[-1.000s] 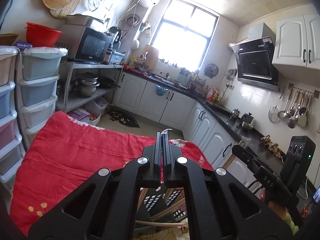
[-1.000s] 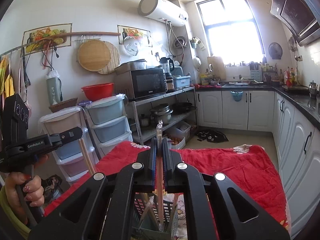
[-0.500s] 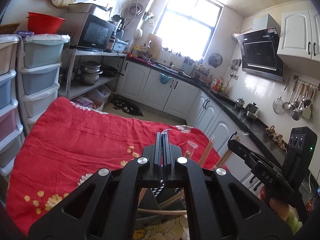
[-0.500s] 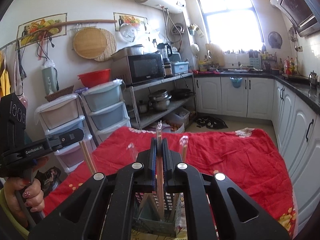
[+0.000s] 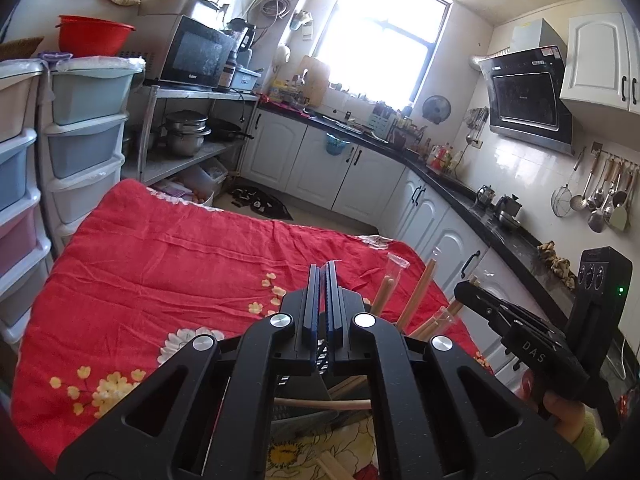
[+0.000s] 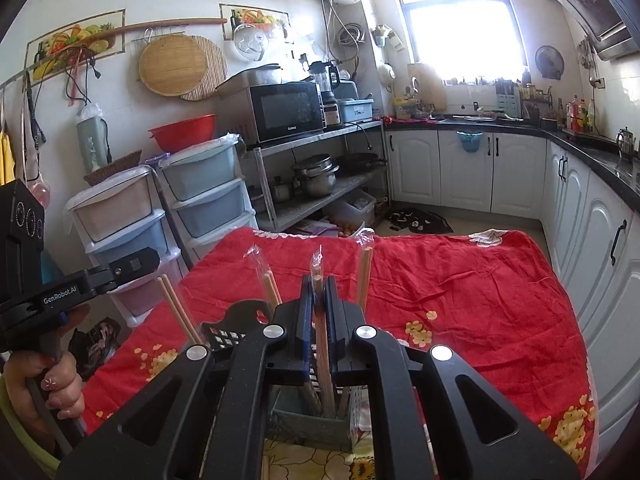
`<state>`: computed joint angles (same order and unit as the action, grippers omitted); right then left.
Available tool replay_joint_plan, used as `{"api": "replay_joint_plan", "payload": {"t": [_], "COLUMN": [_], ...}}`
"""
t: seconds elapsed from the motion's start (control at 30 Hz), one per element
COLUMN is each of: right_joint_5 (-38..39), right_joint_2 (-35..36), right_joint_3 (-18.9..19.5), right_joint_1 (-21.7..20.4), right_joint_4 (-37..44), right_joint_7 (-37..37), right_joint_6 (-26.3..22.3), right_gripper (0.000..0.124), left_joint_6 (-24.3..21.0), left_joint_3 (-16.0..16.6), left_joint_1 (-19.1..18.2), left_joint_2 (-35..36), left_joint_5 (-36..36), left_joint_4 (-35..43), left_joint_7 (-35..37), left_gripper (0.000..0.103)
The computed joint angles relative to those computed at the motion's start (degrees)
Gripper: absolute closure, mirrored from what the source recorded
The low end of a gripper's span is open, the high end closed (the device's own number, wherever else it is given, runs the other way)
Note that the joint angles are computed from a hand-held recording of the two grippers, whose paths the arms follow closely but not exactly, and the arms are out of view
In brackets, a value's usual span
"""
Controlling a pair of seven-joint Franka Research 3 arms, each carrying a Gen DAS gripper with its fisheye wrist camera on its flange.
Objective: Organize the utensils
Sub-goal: 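Open both grippers to drop the chopsticks into the caddy, then move both open grippers down to the chopsticks beside the caddy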
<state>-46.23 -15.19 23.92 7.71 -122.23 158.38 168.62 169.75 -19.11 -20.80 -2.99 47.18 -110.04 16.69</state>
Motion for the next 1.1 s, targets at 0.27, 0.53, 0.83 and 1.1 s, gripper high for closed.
{"api": "replay_joint_plan", "payload": {"t": [0.27,0.53,0.83,1.1], "right_joint_5": [2.11,5.84,10.30,15.88], "right_joint_2": [-2.04,-5.07,-8.79,-11.84], "right_joint_3": [0.11,1.95,5.56,8.28], "right_joint_1": [-0.22,-2.04,-5.56,-8.22], "right_joint_4": [-1.72,-3.77,-5.81,-8.17], "right_joint_7": [-1.48,-4.12,-7.77,-11.42], "right_joint_6": [0.14,0.43,1.04,2.53], "right_gripper": [0.097,0.086,0.075,0.069], "left_joint_6": [-0.43,0.01,1.37,1.88], "left_joint_3": [-0.39,-1.28,-2.72,-4.11], "left_joint_1": [0.41,1.57,3.53,4.78], "left_joint_2": [-1.53,-3.60,-6.21,-8.12], "left_joint_5": [-0.76,-0.63,0.29,0.74], "left_joint_4": [-1.46,-3.46,-6.39,-9.01], "left_joint_7": [-0.45,-1.64,-4.08,-6.01], "left_gripper": [0.082,0.052,0.020,0.011]}}
